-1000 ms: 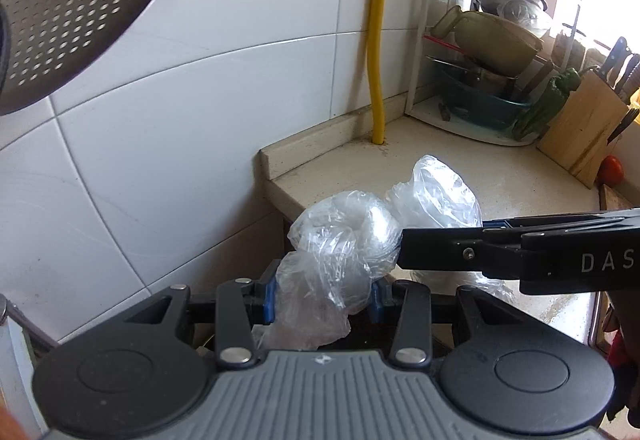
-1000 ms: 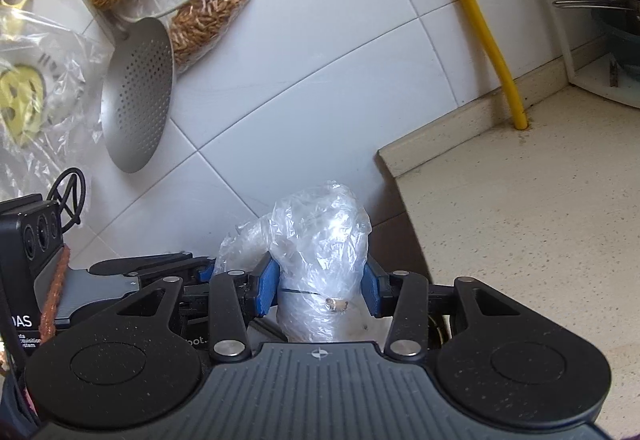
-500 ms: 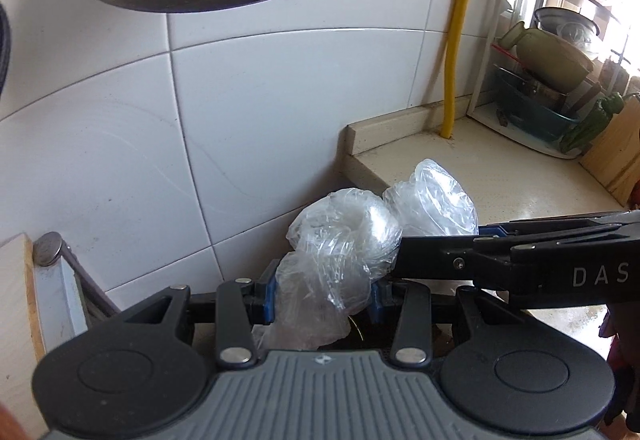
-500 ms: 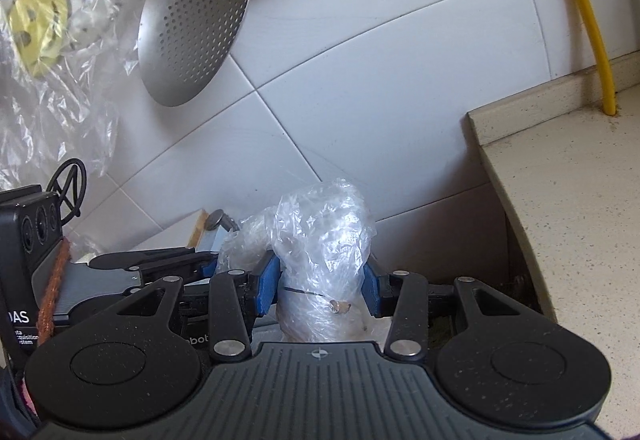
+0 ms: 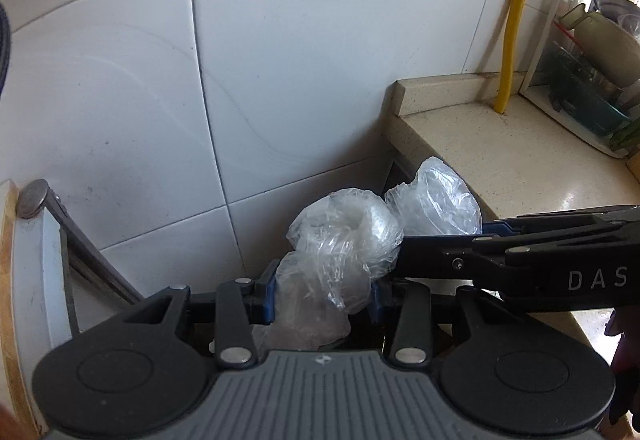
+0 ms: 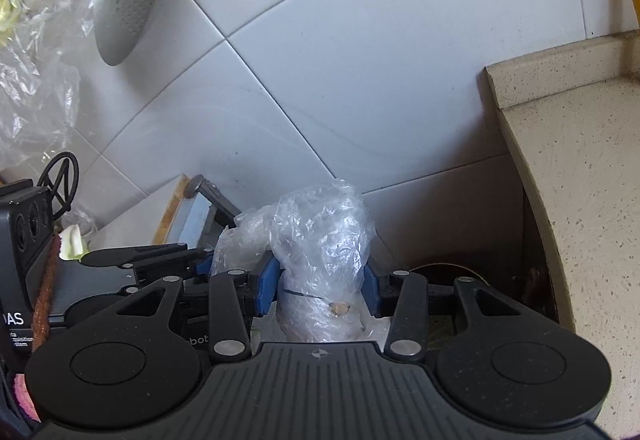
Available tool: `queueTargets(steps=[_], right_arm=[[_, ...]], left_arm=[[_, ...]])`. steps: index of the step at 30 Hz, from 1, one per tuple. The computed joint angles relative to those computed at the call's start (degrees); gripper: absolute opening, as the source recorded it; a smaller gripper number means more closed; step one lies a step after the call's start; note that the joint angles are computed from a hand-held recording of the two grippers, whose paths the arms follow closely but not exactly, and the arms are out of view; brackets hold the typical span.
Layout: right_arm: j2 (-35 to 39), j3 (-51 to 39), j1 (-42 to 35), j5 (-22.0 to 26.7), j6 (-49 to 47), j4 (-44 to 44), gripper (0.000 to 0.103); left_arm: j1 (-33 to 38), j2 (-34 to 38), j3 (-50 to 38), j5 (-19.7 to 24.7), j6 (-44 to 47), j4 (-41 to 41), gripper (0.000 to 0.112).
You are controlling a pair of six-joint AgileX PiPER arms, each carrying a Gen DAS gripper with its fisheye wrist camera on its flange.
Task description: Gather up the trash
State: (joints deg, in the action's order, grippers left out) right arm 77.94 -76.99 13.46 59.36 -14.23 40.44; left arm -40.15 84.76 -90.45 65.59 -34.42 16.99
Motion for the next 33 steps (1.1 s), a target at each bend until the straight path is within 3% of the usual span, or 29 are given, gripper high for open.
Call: queueTargets(steps=[5,12,18,25,29,33], right_arm=[[3.88,-0.35,-0.99,0.32,-2.07,-0.19,0.052],[9.04,-0.02,-1.93,-1.22,-3.45,-1.24,0.064],[13.1,0.73,-2.74,-1.67,-4.43,0.08,0.067],[11.98,2.72,-3.8,-0.36,-6.74,1.93,0.069],[10.49,2.47,-4.81,0.21,-6.92,2.33,0.071],[8.68,2.82,-6.29,0.94,-7.47,3.29,0.073]], left_arm=[[1.02,3.22,0.37,-0.63,-1.8,0.03,0.038],[2.82,8.05,0.88,-1.92,-4.0,-0.35,0.044],[2.8,10.7,1.3,-1.32,-5.55,-0.91,0.047],[2.62,12.12,-0.16,0.83,-6.22,-2.67,0.053],[3.1,12.28,-1.81,1.97,-6.12,-3.41,0.066],[2.73,12.53,-3.76,3.46,-6.87,-2.41,0.066]])
